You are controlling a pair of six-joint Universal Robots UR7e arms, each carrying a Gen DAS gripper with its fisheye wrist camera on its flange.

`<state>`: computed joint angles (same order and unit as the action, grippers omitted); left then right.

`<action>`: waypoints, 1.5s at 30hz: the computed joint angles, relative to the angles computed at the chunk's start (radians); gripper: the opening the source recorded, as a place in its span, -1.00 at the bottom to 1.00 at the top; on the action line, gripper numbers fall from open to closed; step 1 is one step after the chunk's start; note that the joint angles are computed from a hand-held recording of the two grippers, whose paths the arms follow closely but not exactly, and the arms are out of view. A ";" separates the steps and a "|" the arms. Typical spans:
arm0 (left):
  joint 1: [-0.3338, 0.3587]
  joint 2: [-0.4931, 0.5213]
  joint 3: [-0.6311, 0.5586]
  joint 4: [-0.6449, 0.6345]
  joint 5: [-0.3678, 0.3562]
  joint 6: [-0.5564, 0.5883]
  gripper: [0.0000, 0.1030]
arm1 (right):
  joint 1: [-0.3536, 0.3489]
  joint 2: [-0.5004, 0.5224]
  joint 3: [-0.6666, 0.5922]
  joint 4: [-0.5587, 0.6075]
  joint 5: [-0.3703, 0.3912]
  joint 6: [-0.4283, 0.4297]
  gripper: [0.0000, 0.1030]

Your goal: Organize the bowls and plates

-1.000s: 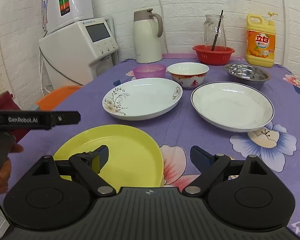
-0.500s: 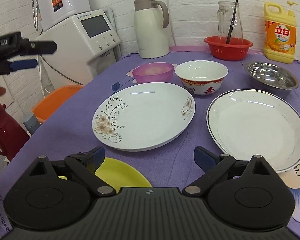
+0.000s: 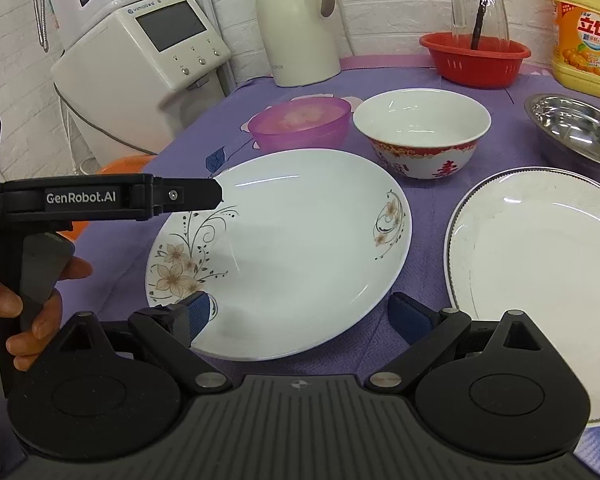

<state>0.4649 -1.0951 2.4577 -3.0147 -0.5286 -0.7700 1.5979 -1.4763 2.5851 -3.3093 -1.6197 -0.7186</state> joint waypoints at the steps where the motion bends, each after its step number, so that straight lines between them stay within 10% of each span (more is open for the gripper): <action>1: 0.002 -0.003 0.002 0.006 0.000 -0.004 0.95 | 0.005 0.008 -0.003 -0.006 -0.004 -0.006 1.00; 45: 0.050 0.099 -0.034 -0.060 -0.023 0.095 0.94 | 0.043 0.145 -0.085 -0.073 -0.061 -0.165 1.00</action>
